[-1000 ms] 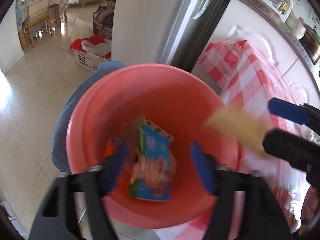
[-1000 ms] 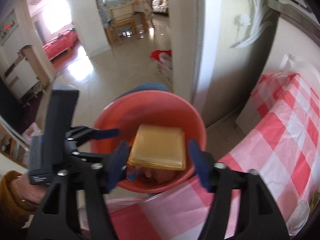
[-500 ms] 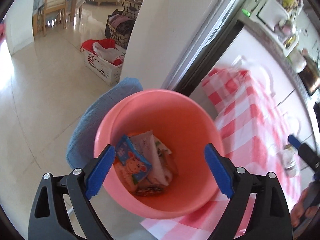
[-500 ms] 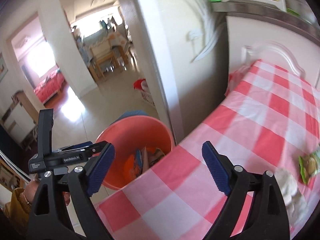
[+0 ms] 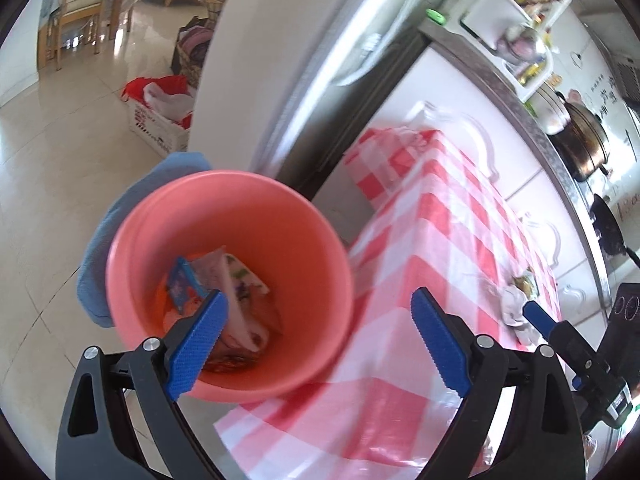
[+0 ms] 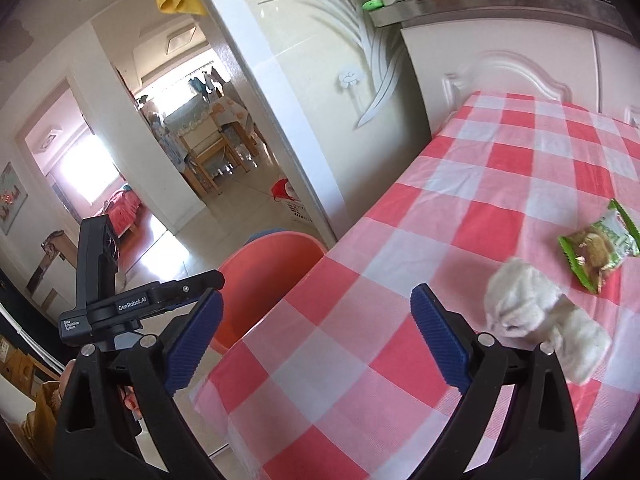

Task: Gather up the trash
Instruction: 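Move both open tools back toward the white cloth bundle and green bag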

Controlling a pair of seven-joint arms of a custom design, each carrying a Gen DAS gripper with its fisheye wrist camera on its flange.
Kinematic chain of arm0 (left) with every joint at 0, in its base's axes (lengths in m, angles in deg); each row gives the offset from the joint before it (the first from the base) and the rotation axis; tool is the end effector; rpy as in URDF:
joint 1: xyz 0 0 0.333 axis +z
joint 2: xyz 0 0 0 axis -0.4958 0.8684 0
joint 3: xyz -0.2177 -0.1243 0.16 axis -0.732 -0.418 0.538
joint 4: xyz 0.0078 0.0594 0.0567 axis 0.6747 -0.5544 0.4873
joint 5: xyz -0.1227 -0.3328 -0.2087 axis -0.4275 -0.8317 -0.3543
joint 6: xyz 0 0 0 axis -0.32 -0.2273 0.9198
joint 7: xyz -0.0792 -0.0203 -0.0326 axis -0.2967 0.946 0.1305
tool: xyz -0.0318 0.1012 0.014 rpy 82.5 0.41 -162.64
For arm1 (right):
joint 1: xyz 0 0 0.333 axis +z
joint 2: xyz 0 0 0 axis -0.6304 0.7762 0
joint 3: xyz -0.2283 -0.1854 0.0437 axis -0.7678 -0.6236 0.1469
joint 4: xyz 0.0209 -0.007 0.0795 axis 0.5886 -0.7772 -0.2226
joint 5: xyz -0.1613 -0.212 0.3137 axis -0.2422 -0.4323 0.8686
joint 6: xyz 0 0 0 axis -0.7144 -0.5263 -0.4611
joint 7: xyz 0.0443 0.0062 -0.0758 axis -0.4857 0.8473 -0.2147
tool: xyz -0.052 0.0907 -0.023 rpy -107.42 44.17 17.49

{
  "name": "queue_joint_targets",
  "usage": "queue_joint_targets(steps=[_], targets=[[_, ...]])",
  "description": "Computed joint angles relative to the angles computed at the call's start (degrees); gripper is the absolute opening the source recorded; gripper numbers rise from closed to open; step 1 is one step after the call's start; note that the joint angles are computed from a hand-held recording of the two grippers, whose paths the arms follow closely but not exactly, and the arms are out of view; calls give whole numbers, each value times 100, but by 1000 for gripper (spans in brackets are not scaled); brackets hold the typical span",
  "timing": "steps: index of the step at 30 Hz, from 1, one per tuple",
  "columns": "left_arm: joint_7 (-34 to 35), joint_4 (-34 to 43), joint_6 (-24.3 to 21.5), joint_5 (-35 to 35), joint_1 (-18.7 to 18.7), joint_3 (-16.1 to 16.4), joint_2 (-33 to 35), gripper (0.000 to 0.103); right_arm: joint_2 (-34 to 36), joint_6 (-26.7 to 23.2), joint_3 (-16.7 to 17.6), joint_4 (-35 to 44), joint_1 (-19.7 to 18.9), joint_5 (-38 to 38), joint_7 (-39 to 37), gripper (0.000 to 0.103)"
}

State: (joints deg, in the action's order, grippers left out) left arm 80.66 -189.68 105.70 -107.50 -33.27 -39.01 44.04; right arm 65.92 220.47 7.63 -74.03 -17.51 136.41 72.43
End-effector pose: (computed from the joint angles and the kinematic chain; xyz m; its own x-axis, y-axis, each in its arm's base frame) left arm 0.5423 -0.0552 0.5120 -0.0134 -0.8917 0.4524 -0.8026 -0.2603 -0.5367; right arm 0.5233 0.1181 0.5303 0.3297 -0.8465 -0.4180 -0.7088 0.0705 -0.7019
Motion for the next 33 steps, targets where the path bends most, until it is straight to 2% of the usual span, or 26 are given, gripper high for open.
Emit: queue_joint_targets(steps=[8,12,19,33], targets=[[-308,121,-175,518,-199,-272,-96,93,-471,539,-213,-443,-103,-133,57,95],[-412,197,-263,706,-322,-357,-109,93,-646,782,-489,-591,-20,-217,135,95],[-597,411,-437,1008,-532,-517,-13,93,-857,1382,-715,-893,-130,-1069,620,96],[-824,976,-672,1552,-889,-817,431,93,-988,1744,-1589,-1095,70,-2119,1395,96]])
